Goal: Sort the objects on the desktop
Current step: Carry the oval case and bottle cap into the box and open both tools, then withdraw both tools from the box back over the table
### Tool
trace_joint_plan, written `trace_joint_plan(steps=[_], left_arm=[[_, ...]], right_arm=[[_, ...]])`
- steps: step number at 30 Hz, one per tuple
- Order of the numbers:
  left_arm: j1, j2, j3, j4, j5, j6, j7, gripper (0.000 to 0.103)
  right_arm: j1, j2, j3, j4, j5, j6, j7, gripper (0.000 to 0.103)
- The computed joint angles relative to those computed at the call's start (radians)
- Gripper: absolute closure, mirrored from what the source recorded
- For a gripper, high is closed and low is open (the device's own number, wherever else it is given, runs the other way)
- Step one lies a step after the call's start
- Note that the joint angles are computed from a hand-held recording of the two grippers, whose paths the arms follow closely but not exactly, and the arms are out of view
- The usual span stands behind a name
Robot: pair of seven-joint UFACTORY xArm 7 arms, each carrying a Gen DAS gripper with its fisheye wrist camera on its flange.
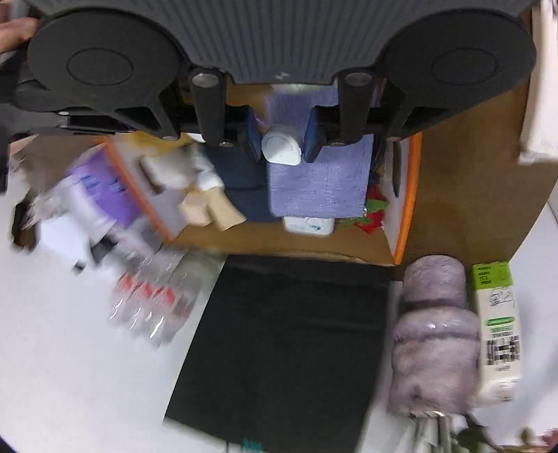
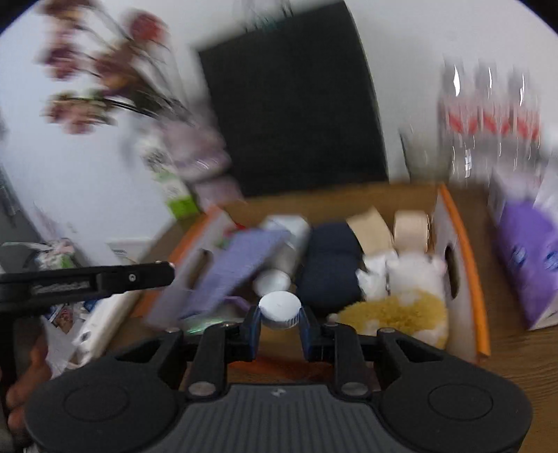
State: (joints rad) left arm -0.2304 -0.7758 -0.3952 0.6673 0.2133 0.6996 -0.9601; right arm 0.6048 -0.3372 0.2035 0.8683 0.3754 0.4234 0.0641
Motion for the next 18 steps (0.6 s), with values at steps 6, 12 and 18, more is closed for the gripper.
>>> trace_joint_plan(steps=[6, 12, 18], left_arm=[[0.01, 0.147, 0.028, -0.029, 0.007, -0.06, 0.008, 0.036], [-0.023, -0.013, 0.058, -0.068, -0.064, -0.044, -0.015, 0.019], [-0.044, -0.333, -0.152, -0.097, -0.087, 0.152, -0.298, 0.001]], right_arm=[[0.012, 0.136, -0.014, 0.05, 0.103, 0.015, -0.084, 0.081], [-0.011, 0.082, 0.008, 0.027, 0.124, -0.036, -0.088, 0.054], [-0.076, -0.094, 0.084, -0.097, -0.094, -0.066, 0.097, 0.048]])
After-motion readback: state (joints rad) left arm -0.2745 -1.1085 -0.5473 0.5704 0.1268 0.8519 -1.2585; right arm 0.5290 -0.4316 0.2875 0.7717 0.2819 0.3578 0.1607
